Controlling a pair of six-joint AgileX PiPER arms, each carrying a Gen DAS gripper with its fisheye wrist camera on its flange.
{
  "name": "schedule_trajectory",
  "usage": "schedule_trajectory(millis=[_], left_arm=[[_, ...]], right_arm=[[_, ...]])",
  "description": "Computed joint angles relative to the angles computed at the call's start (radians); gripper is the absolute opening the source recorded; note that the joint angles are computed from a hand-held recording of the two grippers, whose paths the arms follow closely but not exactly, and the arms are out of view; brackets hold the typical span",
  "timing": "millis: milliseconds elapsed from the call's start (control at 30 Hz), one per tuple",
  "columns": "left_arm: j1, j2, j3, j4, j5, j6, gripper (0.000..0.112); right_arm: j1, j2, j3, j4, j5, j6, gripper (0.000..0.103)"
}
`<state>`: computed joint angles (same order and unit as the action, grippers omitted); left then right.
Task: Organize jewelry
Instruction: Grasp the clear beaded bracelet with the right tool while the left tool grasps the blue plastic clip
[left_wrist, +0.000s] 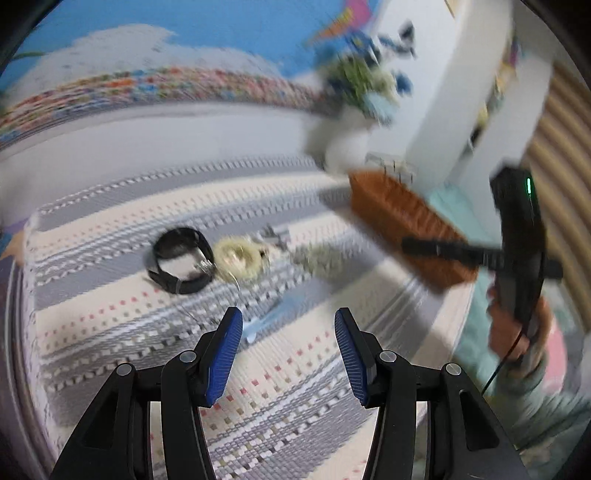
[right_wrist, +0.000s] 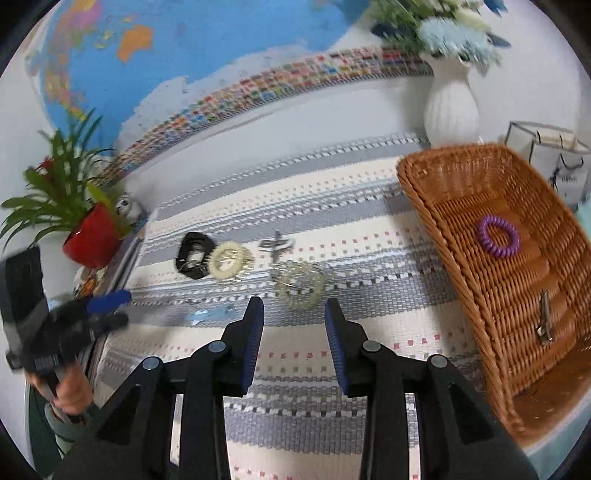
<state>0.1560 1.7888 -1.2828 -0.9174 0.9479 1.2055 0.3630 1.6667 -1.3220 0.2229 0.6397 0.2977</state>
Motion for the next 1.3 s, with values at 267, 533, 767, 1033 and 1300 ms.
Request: schedule_trajectory(millis=[267,533,767,1033,1300], left_arm=[[-0.116,0.116,-0.064,0.138,-0.111,-0.045,0.053],[-0.171,0.151,-0.095,0.210,-0.139,-0.087,0.053],[-0.192,0.158,-0.095,0.225,-0.162,-0.090,0.053],[-0.220,0.157,-0.088,0.227,-0.201,-0.100,0.051],[-0.211,0.177,-0.103,0.192,-0.198,-0.114,0.010]], right_arm=[[-0.036,0.144,-0.076,0.089,0.038,-0.033,0.037],[-0.016,0.275,-0.184,0.089,0.068,0.007,0.037],[-0.006,0.322,-0.220,0.055,0.049,0.056,0.036],[0.090,0.368,-0.300,-0.245,0.076,0.267,0.032],[0.159,0.374,-0.312,-0.428,0.131,0.326,0.010]])
